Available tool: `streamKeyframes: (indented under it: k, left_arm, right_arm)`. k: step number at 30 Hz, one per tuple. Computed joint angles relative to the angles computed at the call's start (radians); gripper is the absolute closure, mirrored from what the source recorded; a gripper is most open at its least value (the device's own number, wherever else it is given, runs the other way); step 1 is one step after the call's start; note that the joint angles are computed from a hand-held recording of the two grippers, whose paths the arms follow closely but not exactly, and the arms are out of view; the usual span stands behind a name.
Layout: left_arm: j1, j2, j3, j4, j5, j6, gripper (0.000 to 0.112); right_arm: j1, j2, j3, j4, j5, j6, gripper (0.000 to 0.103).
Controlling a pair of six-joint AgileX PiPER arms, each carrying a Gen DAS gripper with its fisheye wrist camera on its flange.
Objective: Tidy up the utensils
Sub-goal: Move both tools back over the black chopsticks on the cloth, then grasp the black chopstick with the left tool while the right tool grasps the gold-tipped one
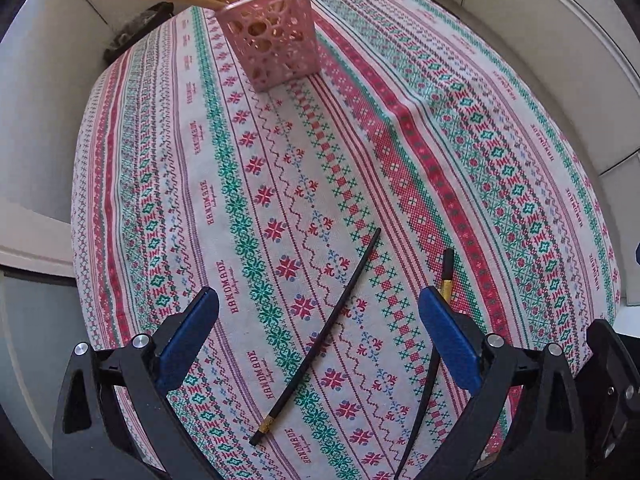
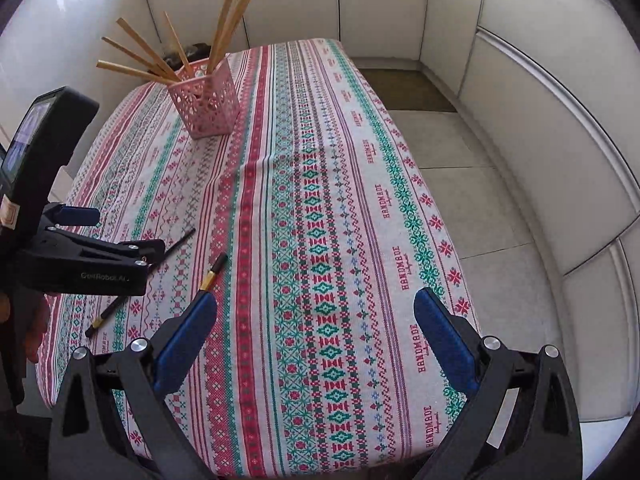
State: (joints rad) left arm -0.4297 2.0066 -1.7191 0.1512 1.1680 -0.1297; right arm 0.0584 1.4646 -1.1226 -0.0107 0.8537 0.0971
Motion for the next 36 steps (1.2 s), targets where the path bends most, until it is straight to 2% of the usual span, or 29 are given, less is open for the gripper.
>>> streamKeyframes:
  k: [1,4,16,19,21,25,28,30,36]
  left_arm:
    - [-0.004,0.013,-0.007,0.003,0.004,0.001,0.017]
    - [-0.003,0.039,-0.017,-0.017,0.012,0.023,0.027]
    - [0.042,0.113,-0.055,-0.076,0.015,0.074,0.032]
    - [0.068,0.151,-0.101,-0.134,0.024,0.110,0.041]
    - [0.085,0.159,-0.111,-0.178,0.025,0.156,0.055]
    - [0.084,0.154,-0.098,-0.186,-0.004,0.176,0.064]
    - [0.085,0.114,-0.052,-0.190,-0.033,0.171,0.085]
    - [0.091,0.096,-0.020,-0.187,-0.063,0.167,0.103]
    - [0.116,-0.007,0.149,-0.153,-0.193,0.152,0.109]
  right_arm:
    - [-0.005,0.008,-0.001,0.010,0.011,-0.011,0.007]
    - [-0.026,0.025,-0.003,0.050,0.034,-0.037,0.007]
    - [-0.047,0.057,-0.017,0.107,0.061,-0.060,0.007]
    - [-0.046,0.066,-0.018,0.110,0.060,-0.058,0.007]
    - [-0.044,0.070,-0.014,0.112,0.055,-0.053,0.007]
    - [-0.026,0.077,-0.005,0.109,0.044,-0.040,0.007]
    - [0.001,0.083,0.000,0.087,0.037,-0.017,0.007]
    - [0.016,0.090,-0.004,0.073,0.035,0.000,0.007]
    - [0.055,0.123,-0.033,0.044,0.034,0.062,0.007]
